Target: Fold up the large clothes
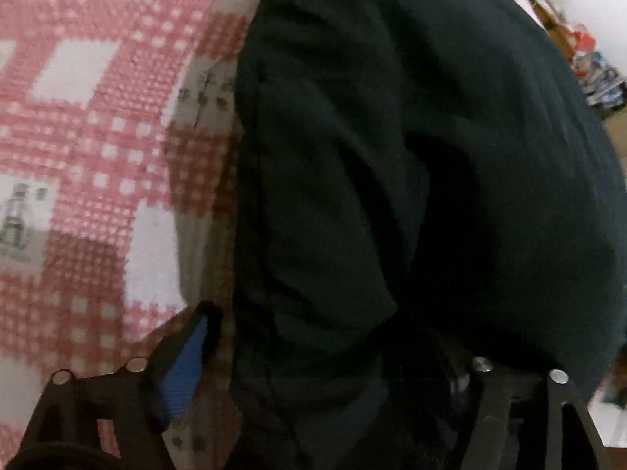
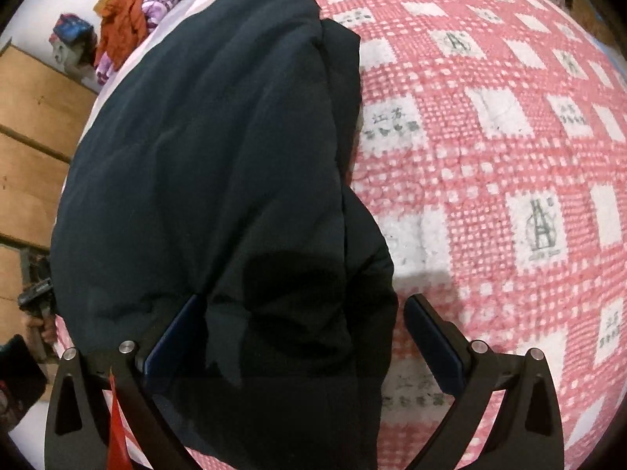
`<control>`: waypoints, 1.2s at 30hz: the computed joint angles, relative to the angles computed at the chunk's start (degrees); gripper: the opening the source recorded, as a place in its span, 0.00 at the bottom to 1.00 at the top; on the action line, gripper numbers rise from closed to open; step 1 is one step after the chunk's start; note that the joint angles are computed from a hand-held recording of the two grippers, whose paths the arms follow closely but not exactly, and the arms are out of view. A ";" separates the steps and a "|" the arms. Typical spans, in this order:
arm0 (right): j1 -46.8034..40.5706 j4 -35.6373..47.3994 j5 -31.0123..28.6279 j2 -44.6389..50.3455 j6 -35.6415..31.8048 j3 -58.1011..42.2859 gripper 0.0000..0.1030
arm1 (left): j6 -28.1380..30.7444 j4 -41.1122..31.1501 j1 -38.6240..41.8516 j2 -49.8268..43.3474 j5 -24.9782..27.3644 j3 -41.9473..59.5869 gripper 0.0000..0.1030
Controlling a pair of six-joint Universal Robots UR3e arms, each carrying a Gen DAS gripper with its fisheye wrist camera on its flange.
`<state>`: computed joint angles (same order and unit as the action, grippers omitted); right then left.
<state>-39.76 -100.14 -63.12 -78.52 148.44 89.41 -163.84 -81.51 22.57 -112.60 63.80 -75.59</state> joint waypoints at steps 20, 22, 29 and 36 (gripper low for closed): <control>5.41 -0.26 0.42 -16.43 1.48 1.47 0.23 | -4.67 3.68 -5.18 7.69 8.82 10.28 0.19; 5.68 1.39 0.83 -19.30 0.93 1.13 0.22 | -2.33 1.40 -4.92 11.14 9.85 9.95 0.18; 8.22 12.62 3.46 -29.69 -0.52 0.34 0.22 | 15.44 -11.80 11.18 27.04 6.57 3.77 0.18; 20.15 16.14 1.58 -42.57 6.36 8.06 0.22 | 35.55 -21.41 37.64 40.96 5.98 -8.32 0.18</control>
